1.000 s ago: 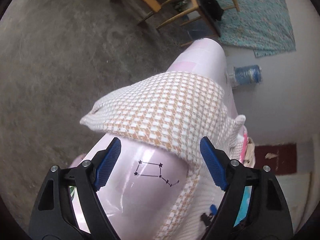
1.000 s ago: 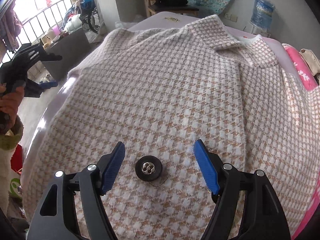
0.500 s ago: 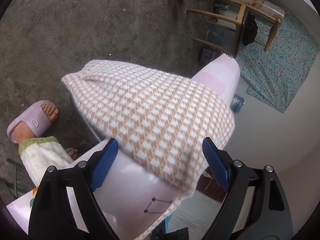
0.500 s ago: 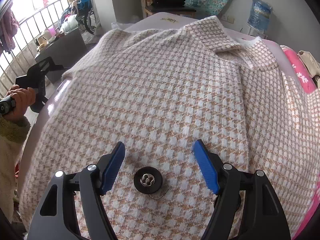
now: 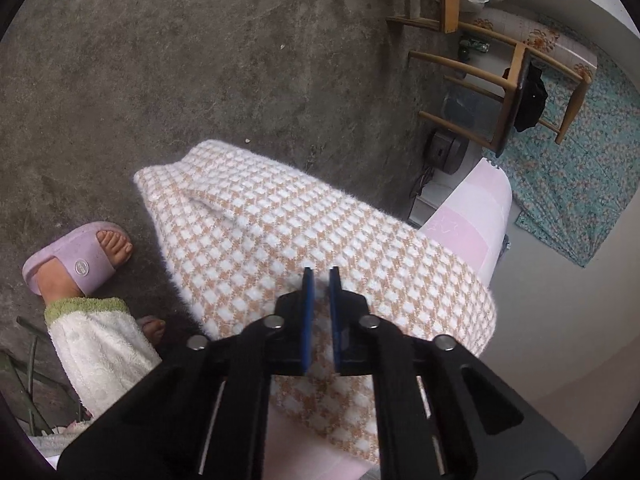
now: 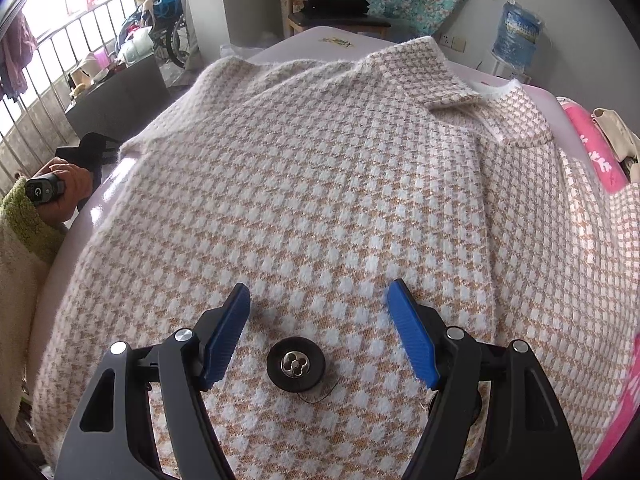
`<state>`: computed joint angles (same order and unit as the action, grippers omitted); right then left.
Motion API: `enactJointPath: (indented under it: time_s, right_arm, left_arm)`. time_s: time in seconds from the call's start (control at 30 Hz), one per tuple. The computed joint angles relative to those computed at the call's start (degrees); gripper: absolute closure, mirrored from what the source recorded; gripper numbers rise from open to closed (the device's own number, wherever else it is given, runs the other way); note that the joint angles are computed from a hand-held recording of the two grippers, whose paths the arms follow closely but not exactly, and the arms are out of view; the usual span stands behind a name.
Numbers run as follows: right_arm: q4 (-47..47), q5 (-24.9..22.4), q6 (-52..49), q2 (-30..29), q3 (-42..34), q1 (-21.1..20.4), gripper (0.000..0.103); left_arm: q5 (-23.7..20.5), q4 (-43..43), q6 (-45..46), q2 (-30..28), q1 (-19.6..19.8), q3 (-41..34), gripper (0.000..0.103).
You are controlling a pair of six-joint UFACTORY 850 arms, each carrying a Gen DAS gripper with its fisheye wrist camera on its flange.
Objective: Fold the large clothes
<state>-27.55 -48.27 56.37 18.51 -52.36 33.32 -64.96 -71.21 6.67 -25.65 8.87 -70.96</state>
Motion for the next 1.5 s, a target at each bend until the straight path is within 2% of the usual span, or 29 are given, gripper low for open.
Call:
enactJointPath:
  time_s: [0.13, 0.27, 0.3, 0.33, 0.37, 0.4, 0.53, 0.63, 0.8, 1.0, 1.23, 1.4, 1.47, 1.5]
  right_arm:
    - [0.1, 0.6, 0.1, 0.5, 0.3, -0.3, 0.033]
    - [1.0, 1.3, 0.2, 1.4, 0.7, -0.6, 0.033]
    - [1.3, 1.6, 0.2, 1.6, 0.7, -0.8, 0.033]
    - [1.6, 1.8, 0.0, 1.8, 0.8, -0.9, 0.033]
    - [2.1, 2.2, -0.4, 2.0, 0.8, -1.0, 0.033]
    - [2.4, 2.4, -0.7, 2.2, 0.8, -1.1, 0.033]
    - [3.3, 2.1, -1.9, 2.0, 0.5, -1.3, 0.033]
    - [4.5, 0.6, -3.3, 0.9, -0.2, -1.3, 0.033]
    - [2.6, -3.8, -2.2, -1.6, -2.2, 0.3, 0.033]
    - [2.9, -6.0, -1.2, -3.7, -4.2, 0.6, 0.033]
    - [2.1, -6.7, -0.2, -4.8, -5.3, 1.5, 0.033]
    - [1.0, -6.8, 0.5, -5.0, -5.6, 2.0, 0.033]
    - [0.1, -7.0, 1.1, -4.7, -5.5, 2.3, 0.033]
    - [-0.3, -7.0, 1.4, -4.5, -5.5, 2.4, 0.033]
  left_arm:
    - [4.5, 4.2, 2.9, 2.9, 0.0, -2.4, 0.103]
    - [1.6, 8.5, 2.0, 3.8, 0.3, -4.6, 0.101]
    - [0.6, 10.4, 1.9, 4.1, 0.3, -4.9, 0.096]
    - [-0.7, 11.5, 2.3, 4.6, 0.4, -4.8, 0.075]
    - [-1.9, 12.1, 3.1, 5.4, 0.6, -3.9, 0.050]
    - [-3.0, 12.4, 3.8, 6.1, 0.8, -3.1, 0.043]
    - [-8.8, 10.0, 6.4, 7.9, 2.3, 1.1, 0.026]
    - [-10.1, 9.1, 6.7, 8.2, 3.4, 3.7, 0.020]
    - [-13.5, 3.0, 6.9, 5.8, 3.9, 7.8, 0.017]
    - [-16.9, -7.4, 8.0, 1.9, 3.1, 10.2, 0.013]
    - [-17.4, -13.2, 6.4, -2.8, 1.1, 10.1, 0.013]
    - [-14.0, -13.2, 5.7, -3.6, 0.7, 8.5, 0.014]
    - [-12.3, -12.1, 5.7, -3.8, 0.7, 7.1, 0.029]
    - [-11.5, -11.3, 5.1, -4.0, 0.8, 6.2, 0.031]
